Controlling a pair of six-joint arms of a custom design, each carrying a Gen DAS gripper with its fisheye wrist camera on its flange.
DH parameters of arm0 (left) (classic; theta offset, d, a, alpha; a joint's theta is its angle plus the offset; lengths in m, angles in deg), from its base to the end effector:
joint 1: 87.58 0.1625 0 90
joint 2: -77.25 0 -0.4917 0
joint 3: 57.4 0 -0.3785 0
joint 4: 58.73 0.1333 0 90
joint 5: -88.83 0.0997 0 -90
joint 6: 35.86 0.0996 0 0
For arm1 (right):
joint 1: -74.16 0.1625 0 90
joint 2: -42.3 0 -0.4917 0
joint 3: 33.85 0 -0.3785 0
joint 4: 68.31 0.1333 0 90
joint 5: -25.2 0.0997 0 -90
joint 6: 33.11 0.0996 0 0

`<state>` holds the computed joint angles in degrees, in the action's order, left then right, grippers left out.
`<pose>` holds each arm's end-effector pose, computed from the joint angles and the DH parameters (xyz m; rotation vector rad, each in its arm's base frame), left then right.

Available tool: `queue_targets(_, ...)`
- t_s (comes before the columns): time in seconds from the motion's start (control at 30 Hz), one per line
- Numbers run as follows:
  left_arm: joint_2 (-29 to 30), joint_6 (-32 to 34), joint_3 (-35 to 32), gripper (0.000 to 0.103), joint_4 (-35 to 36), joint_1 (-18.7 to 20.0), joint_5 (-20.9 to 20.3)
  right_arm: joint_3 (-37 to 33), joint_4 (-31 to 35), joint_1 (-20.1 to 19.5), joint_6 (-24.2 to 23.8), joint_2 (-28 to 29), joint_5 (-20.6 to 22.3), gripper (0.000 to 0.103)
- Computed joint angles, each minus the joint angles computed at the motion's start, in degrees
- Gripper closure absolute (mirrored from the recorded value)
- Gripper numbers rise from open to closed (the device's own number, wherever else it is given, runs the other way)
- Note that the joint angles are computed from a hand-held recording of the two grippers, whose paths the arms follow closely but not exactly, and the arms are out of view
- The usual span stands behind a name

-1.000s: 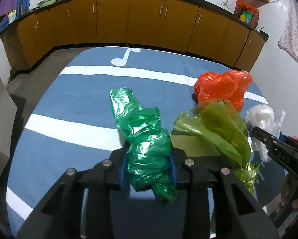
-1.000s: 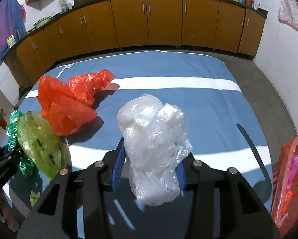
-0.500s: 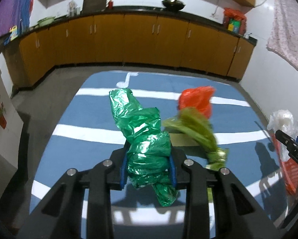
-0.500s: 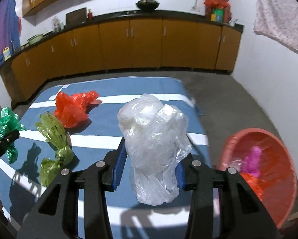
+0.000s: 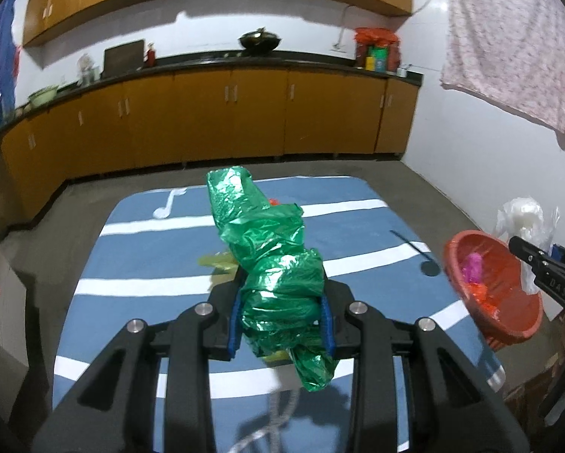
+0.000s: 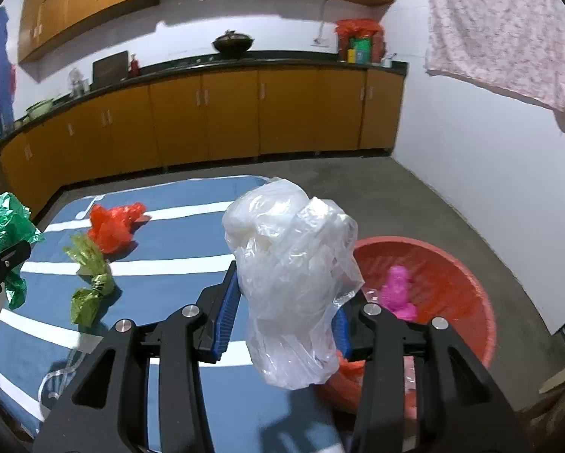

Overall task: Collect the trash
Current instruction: 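Carry the white bag with the right tool while the left carries the green bag to the basket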

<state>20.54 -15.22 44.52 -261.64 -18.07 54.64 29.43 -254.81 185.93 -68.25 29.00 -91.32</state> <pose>-0.0171 -0.6620 0.3759 0.0349 1.9798 -1.2502 0.3997 -0.7612 -0.0032 0.9413 -2.2534 0.9706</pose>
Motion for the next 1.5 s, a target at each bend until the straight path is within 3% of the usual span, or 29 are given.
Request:
queue_targets(0.5, 4.5, 1.3, -3.3, 0.071, 3.3, -2.8, -2.3, 4.7, -7.4, -2.1, -0.2, -3.2, -2.2, 0.060)
queue_targets(1.27, 9.3, 0.6, -7.4, 0.071, 9.9, -3.6, -5.7, 6.5, -9.1, -4.4, 2.1, -4.8, -4.6, 0.060)
queue_targets(1.5, 10.6, -2.2, -9.8, 0.071, 14.7, -3.3, -8.1, 6.0, -8.5, -4.8, 3.2, -5.1, -5.0, 0.060)
